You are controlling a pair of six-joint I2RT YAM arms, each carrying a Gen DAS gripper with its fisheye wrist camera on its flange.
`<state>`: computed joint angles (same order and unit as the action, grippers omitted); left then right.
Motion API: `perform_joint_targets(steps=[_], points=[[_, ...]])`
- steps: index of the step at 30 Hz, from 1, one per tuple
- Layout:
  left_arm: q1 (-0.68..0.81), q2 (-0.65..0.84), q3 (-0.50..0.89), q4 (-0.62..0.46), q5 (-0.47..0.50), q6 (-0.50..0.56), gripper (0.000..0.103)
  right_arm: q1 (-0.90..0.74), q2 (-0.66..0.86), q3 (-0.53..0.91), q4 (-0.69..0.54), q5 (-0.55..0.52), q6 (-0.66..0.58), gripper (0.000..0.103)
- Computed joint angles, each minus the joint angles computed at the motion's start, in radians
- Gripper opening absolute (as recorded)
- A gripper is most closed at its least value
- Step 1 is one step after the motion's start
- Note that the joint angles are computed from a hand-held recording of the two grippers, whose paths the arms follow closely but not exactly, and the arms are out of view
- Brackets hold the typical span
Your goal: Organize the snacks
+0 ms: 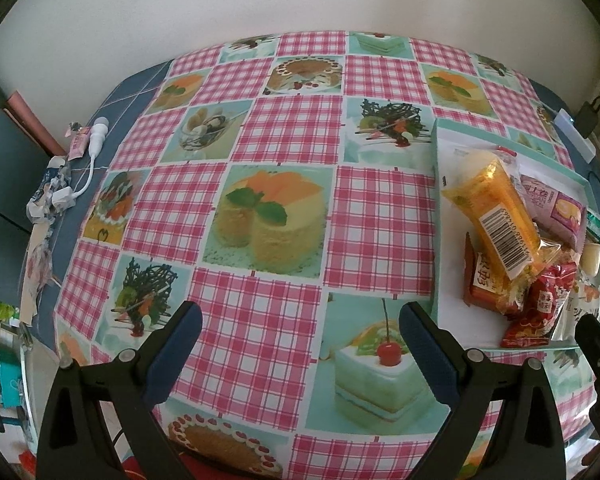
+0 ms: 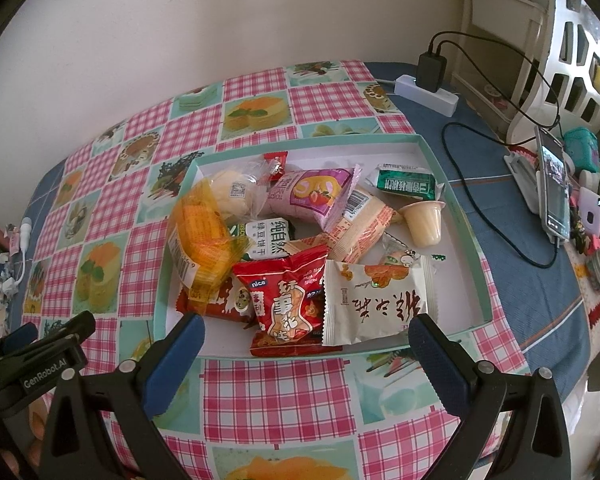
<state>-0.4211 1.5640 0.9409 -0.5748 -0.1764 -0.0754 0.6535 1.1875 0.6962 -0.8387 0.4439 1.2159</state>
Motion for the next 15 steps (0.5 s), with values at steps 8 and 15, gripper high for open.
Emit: perform_joint_targets(steps=[8,15], points=[[-0.019,-0.022,-0.010,0.017,-0.025,-0.008,0.099,-0.005,-0.004,-0.002,0.003,-0.003,-0.010,0.103],[-0.030,-0.033,-0.015,0.029,-0.027,0.000,0.099,-0.001,0.000,-0.005,0.009,-0.004,-0.009,0.103]])
